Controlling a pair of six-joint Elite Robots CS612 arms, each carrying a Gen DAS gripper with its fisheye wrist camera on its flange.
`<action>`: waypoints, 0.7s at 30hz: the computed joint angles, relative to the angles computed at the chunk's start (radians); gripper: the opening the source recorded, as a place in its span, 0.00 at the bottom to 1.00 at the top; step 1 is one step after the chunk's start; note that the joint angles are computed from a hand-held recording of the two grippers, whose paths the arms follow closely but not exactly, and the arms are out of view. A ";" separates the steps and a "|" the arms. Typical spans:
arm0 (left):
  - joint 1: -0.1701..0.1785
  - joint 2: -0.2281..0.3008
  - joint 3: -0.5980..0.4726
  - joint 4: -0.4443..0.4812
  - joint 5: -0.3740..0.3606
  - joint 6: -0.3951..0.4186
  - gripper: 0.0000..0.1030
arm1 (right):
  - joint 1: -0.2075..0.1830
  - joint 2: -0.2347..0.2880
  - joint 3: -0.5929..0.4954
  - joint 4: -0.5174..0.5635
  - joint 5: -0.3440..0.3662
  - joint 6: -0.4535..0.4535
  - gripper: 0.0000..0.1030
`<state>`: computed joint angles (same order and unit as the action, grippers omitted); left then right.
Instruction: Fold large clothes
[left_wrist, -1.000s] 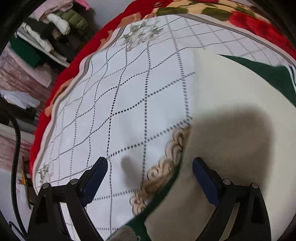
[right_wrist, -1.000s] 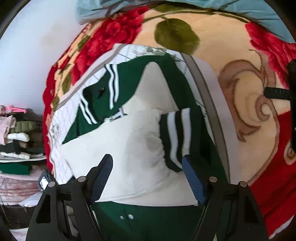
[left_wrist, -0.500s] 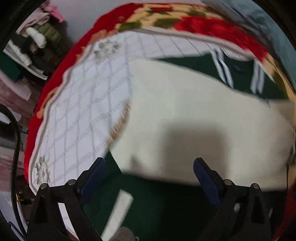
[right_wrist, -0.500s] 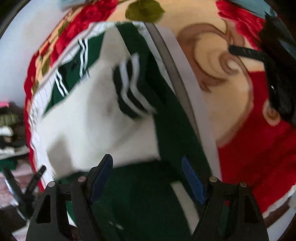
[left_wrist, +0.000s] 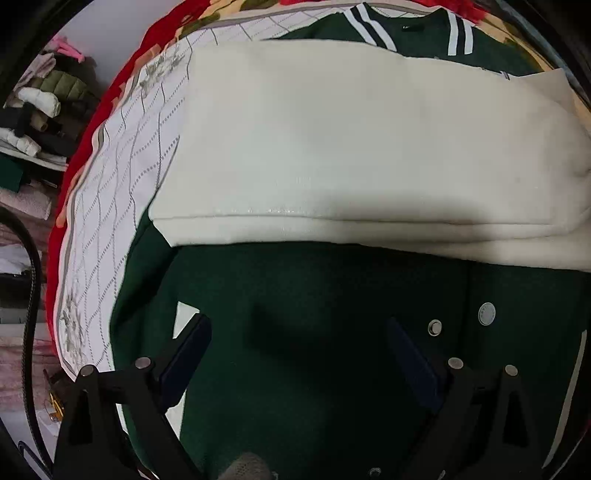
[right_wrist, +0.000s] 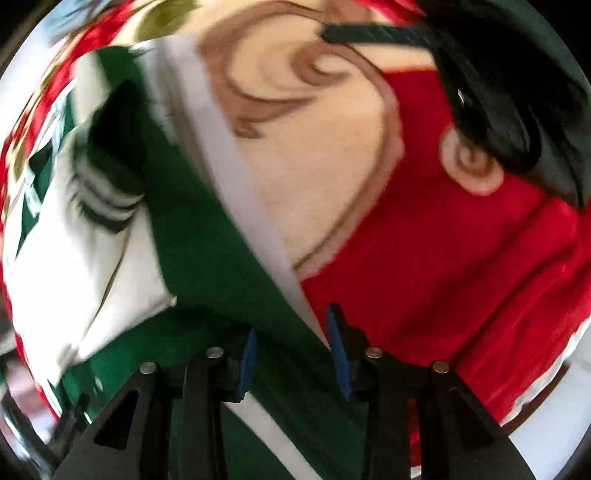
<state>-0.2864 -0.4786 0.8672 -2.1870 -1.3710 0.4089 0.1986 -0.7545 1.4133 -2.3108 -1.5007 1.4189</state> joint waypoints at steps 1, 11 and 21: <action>-0.002 -0.004 0.010 -0.015 0.000 0.006 0.94 | 0.005 0.002 -0.018 0.019 -0.016 -0.056 0.37; -0.007 0.017 -0.023 -0.031 0.003 -0.042 0.94 | -0.001 0.047 -0.078 0.059 -0.115 -0.218 0.39; 0.046 0.072 -0.127 -0.005 0.158 -0.173 0.94 | -0.012 -0.016 0.040 -0.059 -0.063 0.001 0.39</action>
